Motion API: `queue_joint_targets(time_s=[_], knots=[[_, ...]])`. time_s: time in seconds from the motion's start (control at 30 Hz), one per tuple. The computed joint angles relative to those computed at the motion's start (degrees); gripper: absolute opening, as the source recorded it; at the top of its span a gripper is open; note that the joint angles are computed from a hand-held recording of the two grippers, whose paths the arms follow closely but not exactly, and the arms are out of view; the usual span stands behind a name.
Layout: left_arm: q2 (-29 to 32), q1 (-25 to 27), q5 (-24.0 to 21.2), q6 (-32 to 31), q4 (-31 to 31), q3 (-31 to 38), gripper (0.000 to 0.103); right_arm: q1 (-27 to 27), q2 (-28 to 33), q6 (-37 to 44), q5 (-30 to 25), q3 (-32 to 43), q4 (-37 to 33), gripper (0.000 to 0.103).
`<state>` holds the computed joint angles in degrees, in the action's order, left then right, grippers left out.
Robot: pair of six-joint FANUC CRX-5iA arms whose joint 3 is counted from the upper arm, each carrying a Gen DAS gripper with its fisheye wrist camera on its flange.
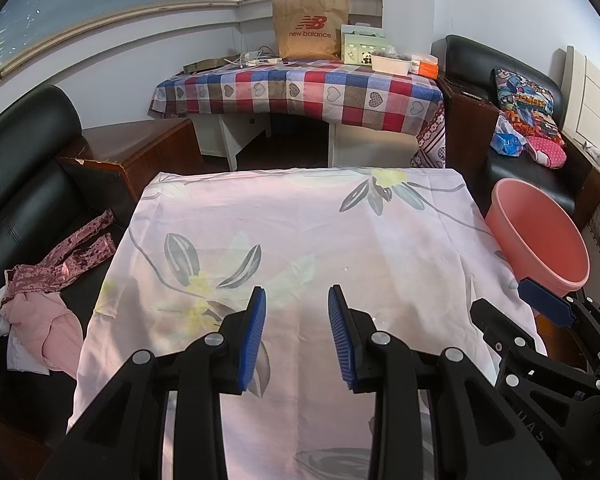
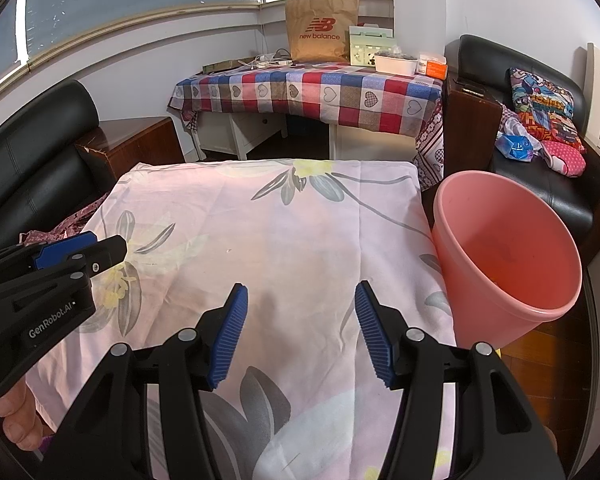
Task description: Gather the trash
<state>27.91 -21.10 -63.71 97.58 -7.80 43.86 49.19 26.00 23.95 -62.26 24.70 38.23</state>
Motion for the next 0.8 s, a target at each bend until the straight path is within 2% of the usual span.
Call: queue_joint_targets(time_s=[0.8], knots=[[-0.04, -0.24, 0.14, 0.15, -0.08, 0.01, 0.032, 0.26, -0.52, -0.60, 0.06, -0.49, 0.90, 0.056]])
